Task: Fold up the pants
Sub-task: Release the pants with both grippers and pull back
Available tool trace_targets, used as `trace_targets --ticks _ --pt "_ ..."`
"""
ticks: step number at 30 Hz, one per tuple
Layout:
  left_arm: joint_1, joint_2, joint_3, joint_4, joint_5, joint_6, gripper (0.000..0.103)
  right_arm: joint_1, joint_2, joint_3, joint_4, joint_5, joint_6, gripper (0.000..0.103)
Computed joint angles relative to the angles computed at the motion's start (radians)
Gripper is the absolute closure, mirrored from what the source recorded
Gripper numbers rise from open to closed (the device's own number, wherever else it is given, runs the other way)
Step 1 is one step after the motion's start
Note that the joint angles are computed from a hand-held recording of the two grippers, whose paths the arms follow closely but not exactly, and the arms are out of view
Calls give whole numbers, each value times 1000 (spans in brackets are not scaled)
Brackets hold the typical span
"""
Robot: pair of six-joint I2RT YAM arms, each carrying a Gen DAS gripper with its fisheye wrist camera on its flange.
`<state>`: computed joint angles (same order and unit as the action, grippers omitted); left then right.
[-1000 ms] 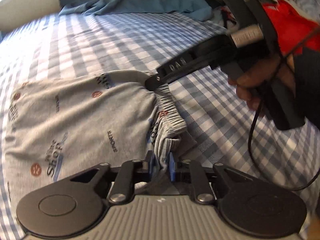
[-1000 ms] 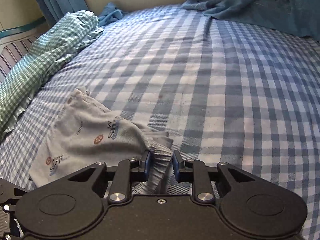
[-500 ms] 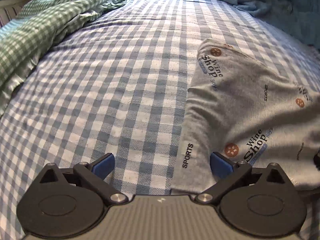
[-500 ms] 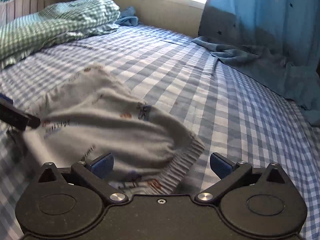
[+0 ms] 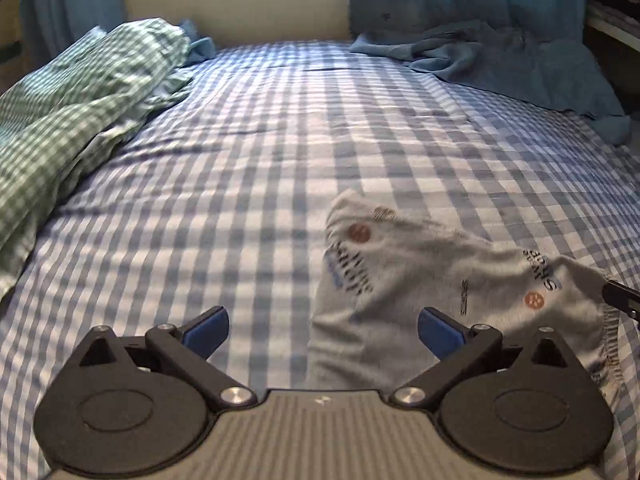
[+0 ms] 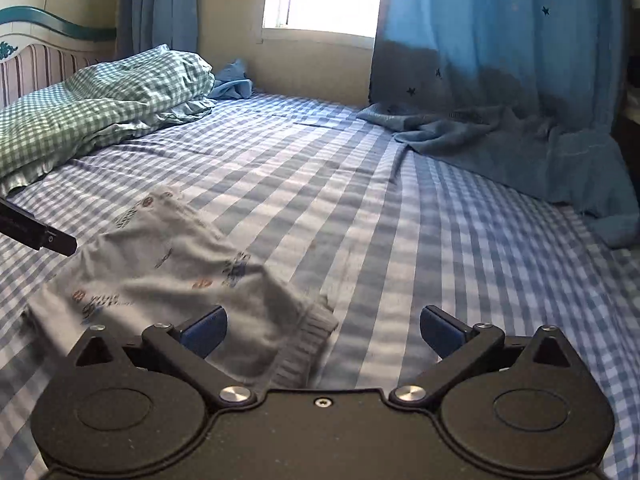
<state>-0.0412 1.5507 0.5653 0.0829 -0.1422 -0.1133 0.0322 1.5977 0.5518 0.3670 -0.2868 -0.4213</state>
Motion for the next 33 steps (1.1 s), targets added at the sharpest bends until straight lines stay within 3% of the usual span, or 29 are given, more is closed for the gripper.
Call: trace_targets --ticks 4,6,8,11,13,15,18,22,25,28,30,33 --pt "-30 268 176 105 -94 33 0 107 223 112 136 260 46 1" --pt "-22 391 281 71 -148 17 0 109 316 170 144 314 48 1" --pt "33 460 313 102 -44 11 0 88 387 203 153 301 29 1" --pt "79 470 220 268 44 29 0 37 453 183 267 225 45 1" --pt "100 450 178 310 62 61 0 20 457 193 257 210 71 1" --pt "84 391 159 272 19 52 0 26 418 192 218 229 77 1" --pt "33 261 50 301 -73 20 0 64 317 68 358 291 62 1" --pt "-85 125 -118 344 -126 -61 0 175 217 -69 424 336 61 1" --pt "-180 157 -162 310 -244 -113 1 309 248 -133 515 453 -11 1" --pt "-156 126 -254 371 -237 -125 0 340 323 -213 700 540 -100 1" --pt "-100 41 -264 268 -198 -103 0 270 272 -264 707 470 -117 1" --pt "-50 -85 -260 86 -154 -115 0 195 128 -302 583 442 -157 1"
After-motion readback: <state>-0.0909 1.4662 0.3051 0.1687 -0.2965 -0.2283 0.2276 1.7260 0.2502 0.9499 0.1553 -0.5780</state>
